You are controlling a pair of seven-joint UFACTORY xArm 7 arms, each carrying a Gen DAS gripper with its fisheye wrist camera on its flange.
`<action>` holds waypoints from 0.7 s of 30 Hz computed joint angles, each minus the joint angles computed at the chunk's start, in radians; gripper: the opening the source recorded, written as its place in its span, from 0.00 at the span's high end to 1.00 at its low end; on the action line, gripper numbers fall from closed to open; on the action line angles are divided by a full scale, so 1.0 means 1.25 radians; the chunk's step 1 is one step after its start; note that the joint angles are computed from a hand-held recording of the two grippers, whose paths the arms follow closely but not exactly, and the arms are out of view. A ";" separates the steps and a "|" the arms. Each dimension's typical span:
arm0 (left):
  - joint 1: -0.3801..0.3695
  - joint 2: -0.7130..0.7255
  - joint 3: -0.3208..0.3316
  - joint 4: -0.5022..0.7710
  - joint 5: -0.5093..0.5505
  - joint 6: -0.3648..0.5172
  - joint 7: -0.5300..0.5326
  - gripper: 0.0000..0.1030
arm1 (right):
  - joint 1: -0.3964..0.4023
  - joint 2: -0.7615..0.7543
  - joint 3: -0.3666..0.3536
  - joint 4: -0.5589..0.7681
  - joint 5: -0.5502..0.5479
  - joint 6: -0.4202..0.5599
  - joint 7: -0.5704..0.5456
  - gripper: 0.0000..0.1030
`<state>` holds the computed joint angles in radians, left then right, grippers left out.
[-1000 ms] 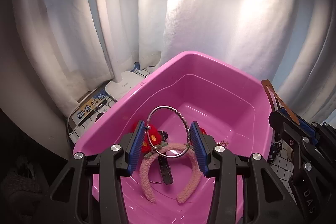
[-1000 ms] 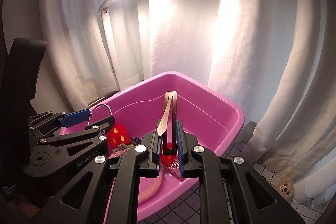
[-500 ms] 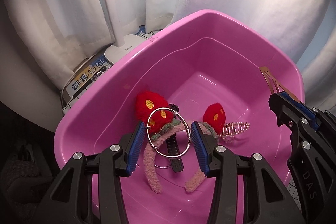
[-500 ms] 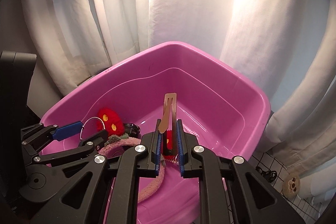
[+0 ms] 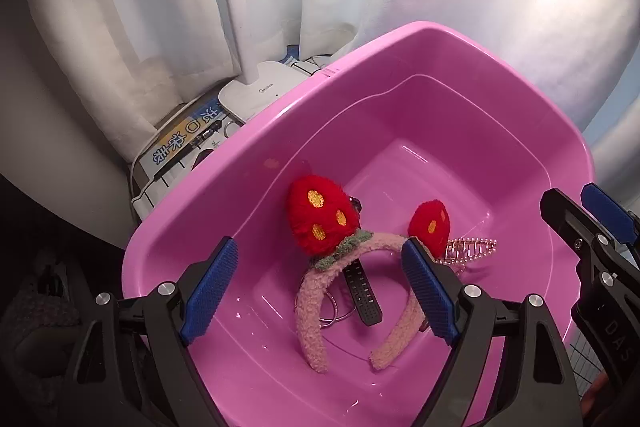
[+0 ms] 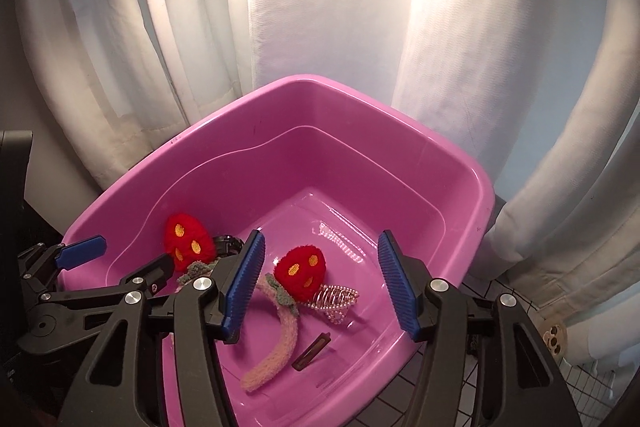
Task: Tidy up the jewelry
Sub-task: 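Open both grippers to drop the clip and ring into the tub, then move both grippers back toward the black scrunchie and plush sloth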
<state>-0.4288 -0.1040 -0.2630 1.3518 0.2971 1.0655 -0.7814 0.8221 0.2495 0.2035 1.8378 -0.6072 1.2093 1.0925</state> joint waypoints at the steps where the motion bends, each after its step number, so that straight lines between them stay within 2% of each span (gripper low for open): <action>1: 0.000 -0.003 -0.001 -0.001 0.004 0.001 -0.003 0.17 | 0.001 -0.002 0.000 -0.002 -0.001 -0.001 0.003 0.45; 11: -0.004 -0.027 -0.017 -0.001 0.038 0.011 -0.037 0.06 | 0.008 -0.036 0.015 -0.042 -0.023 0.007 0.026 0.45; 17: -0.007 -0.048 -0.026 -0.007 0.022 0.010 -0.047 0.06 | 0.006 -0.085 0.039 -0.094 -0.050 0.015 0.061 0.45; 21: -0.017 -0.039 -0.053 0.021 0.065 0.055 -0.058 0.06 | -0.009 -0.150 0.066 -0.163 -0.062 0.023 0.101 0.44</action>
<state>-0.4502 -0.1524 -0.3298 1.3780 0.3789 1.1339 -0.8540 0.8113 0.0618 0.2860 1.6339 -0.6848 1.2380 1.2188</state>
